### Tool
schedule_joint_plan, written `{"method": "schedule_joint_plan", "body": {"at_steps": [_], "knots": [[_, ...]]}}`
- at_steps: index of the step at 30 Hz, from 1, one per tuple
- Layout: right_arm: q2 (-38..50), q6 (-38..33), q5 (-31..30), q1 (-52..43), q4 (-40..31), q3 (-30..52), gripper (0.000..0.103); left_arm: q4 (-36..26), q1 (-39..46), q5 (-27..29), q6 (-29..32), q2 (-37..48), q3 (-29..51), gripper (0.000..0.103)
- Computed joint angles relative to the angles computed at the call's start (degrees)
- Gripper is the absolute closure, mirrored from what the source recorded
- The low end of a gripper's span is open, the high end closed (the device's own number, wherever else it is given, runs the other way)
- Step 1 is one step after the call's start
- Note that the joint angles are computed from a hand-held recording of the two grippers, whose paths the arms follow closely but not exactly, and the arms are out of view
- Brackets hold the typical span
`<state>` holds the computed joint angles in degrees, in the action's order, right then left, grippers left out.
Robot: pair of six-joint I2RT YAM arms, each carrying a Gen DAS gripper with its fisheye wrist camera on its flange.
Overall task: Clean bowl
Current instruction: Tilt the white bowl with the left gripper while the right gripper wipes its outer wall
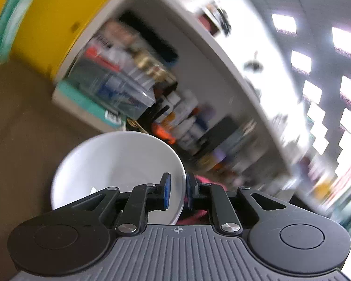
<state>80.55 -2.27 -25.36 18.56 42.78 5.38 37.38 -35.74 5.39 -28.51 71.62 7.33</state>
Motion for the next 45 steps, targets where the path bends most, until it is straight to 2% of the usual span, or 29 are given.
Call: {"method": "schedule_joint_plan", "body": {"at_steps": [1,3,5,6,7,11,13,14,15,17,19,23,25,27,28,34,37,39,40,41,42,43,44,45], "knots": [[2.5,-0.3,-0.4,-0.7,1.8,0.0,0.076,-7.9,-1.9,-3.0,3.9,-3.7,2.0,0.078],[6.6,-0.7,-2.2,-2.2,4.7,0.1,0.076,-18.0,-4.7,-7.7,10.3,-6.2,4.9,0.073],[7.8,-0.9,-3.6,-3.2,5.8,0.1,0.076,-21.4,-6.0,-10.1,14.5,-5.8,5.8,0.066],[7.4,-0.8,-3.6,-2.8,5.9,0.0,0.076,-22.3,-7.0,-12.0,17.1,-3.4,6.3,0.063],[6.5,-1.1,-3.7,-2.8,5.6,-0.5,0.076,-21.2,-6.6,-11.5,18.0,-1.6,6.2,0.063],[4.7,-1.9,-3.4,-2.2,5.0,-1.0,0.076,-14.4,-3.8,-6.9,19.8,10.7,8.2,0.075],[5.1,-2.1,-2.4,-1.3,6.1,-0.8,0.076,-14.0,-4.0,-7.2,19.1,12.8,9.1,0.075],[4.6,-2.5,-2.2,-1.2,6.0,-0.7,0.076,-15.0,-2.6,-4.5,17.8,11.7,9.2,0.080],[2.3,-3.6,-2.6,-1.9,4.2,-0.8,0.076,-15.7,-0.8,-0.4,17.2,9.9,8.6,0.082],[-3.1,-5.9,-3.8,-3.2,-1.2,-0.3,0.076,-16.1,-0.2,3.6,16.4,8.2,7.8,0.082],[-7.0,-7.8,-3.7,-2.9,-6.0,0.4,0.076,-17.8,-3.0,5.1,15.1,5.6,6.8,0.082],[-12.9,-11.5,-3.6,-1.1,-15.2,1.8,0.076,-16.3,-5.6,8.5,11.3,3.0,4.9,0.083],[-22.2,-16.3,-10.9,-2.1,-27.5,1.1,0.076,-19.0,-5.3,8.7,11.7,2.1,6.2,0.084],[-34.3,-23.3,-18.5,-4.3,-44.2,1.1,0.076,-21.9,-4.4,9.3,13.0,1.7,8.0,0.086],[-36.8,-25.5,-21.7,-6.0,-49.4,1.9,0.076,-23.2,-3.9,9.7,13.8,1.9,9.0,0.086],[-29.9,-20.7,-21.1,-9.4,-40.4,4.1,0.077,-29.3,-2.1,11.9,18.5,6.1,16.3,0.086],[-12.9,-12.7,-12.5,-7.2,-21.9,5.6,0.076,-30.3,-2.0,6.2,21.0,6.2,17.6,0.069],[-3.7,-9.5,-9.8,-6.4,-13.5,7.0,0.076,-27.9,-0.1,4.2,21.3,7.1,16.4,0.045],[0.0,-8.0,-9.5,-6.4,-10.0,7.5,0.076,-26.5,0.9,3.5,21.6,7.7,15.8,0.042],[3.4,-6.6,-9.3,-6.5,-6.6,7.9,0.076,-24.9,2.0,4.3,22.7,8.2,15.1,0.033],[5.8,-5.6,-9.2,-6.6,-4.0,8.2,0.076,-24.1,2.5,4.2,22.8,8.9,15.0,0.018],[7.6,-4.6,-9.4,-6.9,-2.3,8.7,0.076,-21.4,4.3,4.7,23.5,10.8,14.2,0.011],[9.0,-3.8,-9.8,-7.2,-1.1,9.1,0.076,-19.8,5.5,5.8,23.2,12.5,14.0,0.007],[9.8,-3.3,-10.0,-7.4,-0.5,9.5,0.076,-18.4,6.3,6.9,22.4,14.2,14.0,0.009]]}}
